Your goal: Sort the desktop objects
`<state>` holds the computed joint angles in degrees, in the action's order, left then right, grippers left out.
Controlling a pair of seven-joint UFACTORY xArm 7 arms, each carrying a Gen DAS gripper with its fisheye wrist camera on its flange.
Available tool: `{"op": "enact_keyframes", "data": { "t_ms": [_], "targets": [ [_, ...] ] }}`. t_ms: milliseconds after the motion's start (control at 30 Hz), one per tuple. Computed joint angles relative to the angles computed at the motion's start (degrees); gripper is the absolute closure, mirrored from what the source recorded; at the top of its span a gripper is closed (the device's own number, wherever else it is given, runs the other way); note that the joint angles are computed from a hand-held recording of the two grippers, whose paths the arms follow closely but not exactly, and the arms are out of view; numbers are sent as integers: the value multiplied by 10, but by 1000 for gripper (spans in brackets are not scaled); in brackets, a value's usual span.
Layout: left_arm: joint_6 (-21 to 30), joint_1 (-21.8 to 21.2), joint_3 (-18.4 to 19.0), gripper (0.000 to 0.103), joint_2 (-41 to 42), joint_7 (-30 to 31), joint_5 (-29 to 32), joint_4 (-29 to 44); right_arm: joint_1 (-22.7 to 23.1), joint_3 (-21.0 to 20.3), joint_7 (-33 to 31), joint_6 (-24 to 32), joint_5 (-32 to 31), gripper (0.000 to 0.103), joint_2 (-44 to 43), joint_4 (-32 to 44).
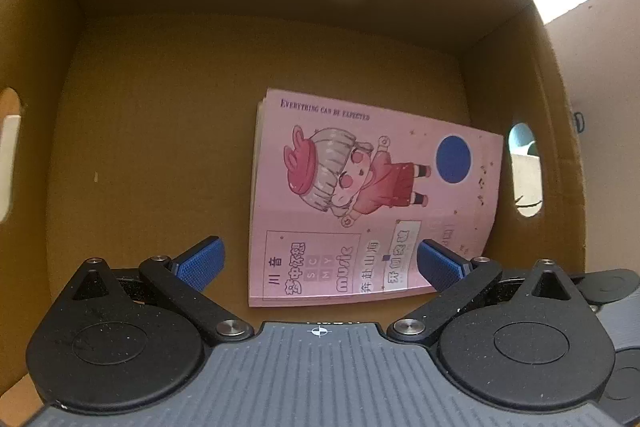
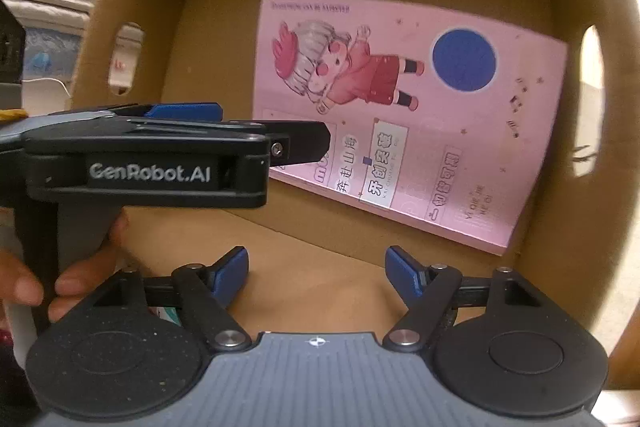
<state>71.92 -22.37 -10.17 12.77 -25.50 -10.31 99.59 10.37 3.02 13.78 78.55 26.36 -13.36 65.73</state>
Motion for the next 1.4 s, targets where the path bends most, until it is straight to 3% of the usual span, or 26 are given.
{"op": "enact_keyframes", "data": {
  "t_ms": [300,567,967,1400],
  "targets": [
    [19,4,-5,0,28,15,-35,8,1,7,-4,21,-7,26,57,15],
    [3,6,-5,0,27,15,-50,-20,0,7,-6,-6,12,26,30,-24],
    [-36,-2,-8,0,16,36,-41,-55,17,16,15,-85,5,30,-37,-98],
    [-135,-2,-11,0,-17,51,-50,-134,45,34,52,-190,-48,30,-97,-163]
  ]
}}
